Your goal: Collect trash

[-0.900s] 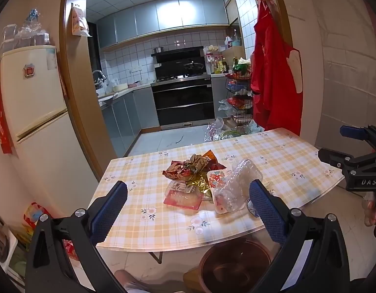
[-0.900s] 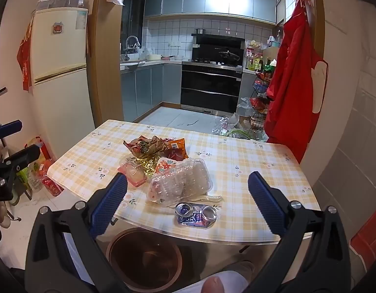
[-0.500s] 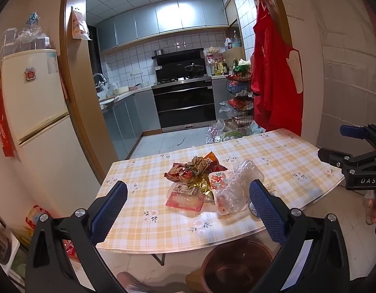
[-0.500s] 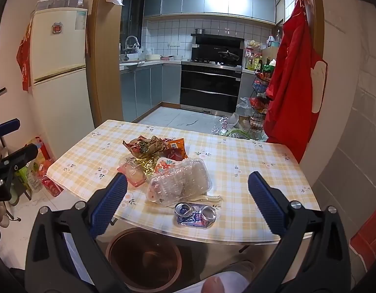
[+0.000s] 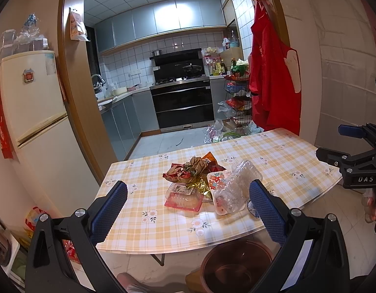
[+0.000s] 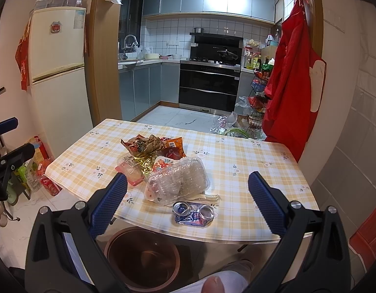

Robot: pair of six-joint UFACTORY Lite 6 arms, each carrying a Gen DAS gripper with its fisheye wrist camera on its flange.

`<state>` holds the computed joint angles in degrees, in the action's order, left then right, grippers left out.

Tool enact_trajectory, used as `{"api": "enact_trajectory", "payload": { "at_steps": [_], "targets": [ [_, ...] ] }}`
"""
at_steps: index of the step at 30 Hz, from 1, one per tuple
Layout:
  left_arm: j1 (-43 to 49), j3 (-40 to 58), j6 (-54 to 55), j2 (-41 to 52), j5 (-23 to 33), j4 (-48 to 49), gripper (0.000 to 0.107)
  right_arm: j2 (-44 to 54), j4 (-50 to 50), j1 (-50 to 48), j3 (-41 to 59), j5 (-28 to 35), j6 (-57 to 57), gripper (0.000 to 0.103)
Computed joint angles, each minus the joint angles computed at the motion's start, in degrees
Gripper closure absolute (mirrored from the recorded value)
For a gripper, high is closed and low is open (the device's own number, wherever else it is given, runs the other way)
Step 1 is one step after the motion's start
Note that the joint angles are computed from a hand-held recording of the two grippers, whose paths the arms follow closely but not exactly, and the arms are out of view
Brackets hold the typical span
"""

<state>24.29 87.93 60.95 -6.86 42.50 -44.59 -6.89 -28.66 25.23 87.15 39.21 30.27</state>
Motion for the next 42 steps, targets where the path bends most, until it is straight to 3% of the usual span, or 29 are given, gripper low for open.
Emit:
{"api": "enact_trajectory", "payload": {
  "at_steps": [42],
  "targets": [
    [0.19,-0.97,0.62,-0.63,-0.22,-0.33,0.009,-0.84,0.47,-0.51,-0.50,0.47,-0.70,0.006]
  ]
}}
